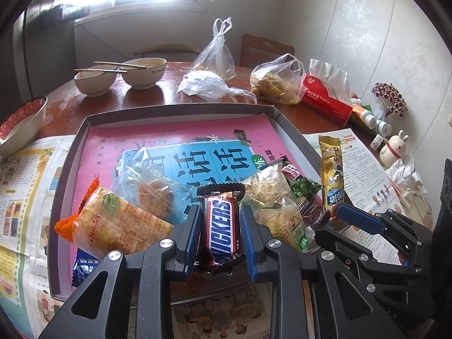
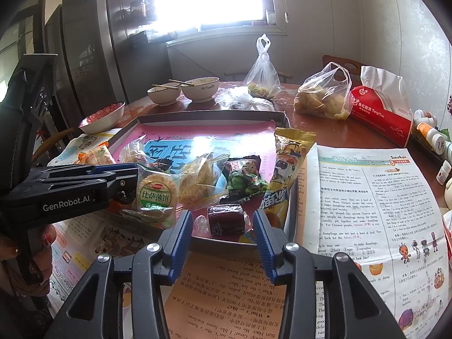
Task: Organize snacks
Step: 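Lower the Snickers bar into the tray while the right tool lowers the chocolate beside it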
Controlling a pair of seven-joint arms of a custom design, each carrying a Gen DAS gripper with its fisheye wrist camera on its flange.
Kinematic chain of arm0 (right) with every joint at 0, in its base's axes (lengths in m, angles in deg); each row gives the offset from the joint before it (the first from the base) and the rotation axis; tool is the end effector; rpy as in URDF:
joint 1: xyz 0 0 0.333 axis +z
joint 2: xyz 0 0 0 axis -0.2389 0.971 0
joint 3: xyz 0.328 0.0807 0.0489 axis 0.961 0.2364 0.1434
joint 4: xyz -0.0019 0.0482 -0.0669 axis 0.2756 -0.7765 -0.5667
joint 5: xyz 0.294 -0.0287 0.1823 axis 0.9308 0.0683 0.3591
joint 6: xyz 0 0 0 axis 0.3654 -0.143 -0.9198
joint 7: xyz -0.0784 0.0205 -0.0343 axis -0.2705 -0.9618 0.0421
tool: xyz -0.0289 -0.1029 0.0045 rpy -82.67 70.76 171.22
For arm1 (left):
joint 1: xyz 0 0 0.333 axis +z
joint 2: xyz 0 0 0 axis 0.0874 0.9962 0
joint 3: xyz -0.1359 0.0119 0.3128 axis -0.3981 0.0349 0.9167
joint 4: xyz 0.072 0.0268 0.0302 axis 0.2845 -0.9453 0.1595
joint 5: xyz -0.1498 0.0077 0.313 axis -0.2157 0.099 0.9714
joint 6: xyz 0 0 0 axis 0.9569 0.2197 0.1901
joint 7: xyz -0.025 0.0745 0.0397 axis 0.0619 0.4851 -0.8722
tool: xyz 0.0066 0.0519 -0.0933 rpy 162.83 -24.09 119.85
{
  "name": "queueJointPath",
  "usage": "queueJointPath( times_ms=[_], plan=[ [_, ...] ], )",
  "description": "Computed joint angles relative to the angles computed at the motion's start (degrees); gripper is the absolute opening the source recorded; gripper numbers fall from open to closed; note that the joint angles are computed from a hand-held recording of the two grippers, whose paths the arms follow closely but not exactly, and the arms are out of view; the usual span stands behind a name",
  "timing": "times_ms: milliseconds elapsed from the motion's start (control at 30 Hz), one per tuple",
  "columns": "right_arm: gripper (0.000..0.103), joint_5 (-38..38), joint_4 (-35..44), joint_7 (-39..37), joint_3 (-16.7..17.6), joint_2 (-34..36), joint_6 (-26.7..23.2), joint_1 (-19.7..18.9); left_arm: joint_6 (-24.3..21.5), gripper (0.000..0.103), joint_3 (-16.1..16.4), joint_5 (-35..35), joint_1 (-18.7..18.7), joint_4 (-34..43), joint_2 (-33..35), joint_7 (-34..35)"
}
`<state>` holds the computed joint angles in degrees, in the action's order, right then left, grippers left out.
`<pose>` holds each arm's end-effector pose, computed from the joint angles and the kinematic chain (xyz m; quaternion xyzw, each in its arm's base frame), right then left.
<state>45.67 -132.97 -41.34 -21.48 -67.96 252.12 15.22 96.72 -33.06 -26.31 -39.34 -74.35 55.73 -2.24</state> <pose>0.4715 0.3021 0.4159 -0.8080 0.4146 -0.1268 0.3990 0.4483 -0.5426 0.4211 -0.7379 0.5574 -0.2982 0.2364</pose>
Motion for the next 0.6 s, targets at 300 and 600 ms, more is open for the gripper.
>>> queueJointPath(
  times_ms=[300,600],
  plan=[
    [0.047,0.2,-0.3,-0.2,0.0,-0.4,-0.3,0.1,-0.3,0.029,-0.1,0.2,0.3,-1.5,-0.9,-1.1],
    [0.050,4.2,0.2,-4.1,0.1,-0.7,-0.5,0.7,0.1,0.029,-0.3,0.3,0.8,-2.0,-1.0,-1.5]
  ],
)
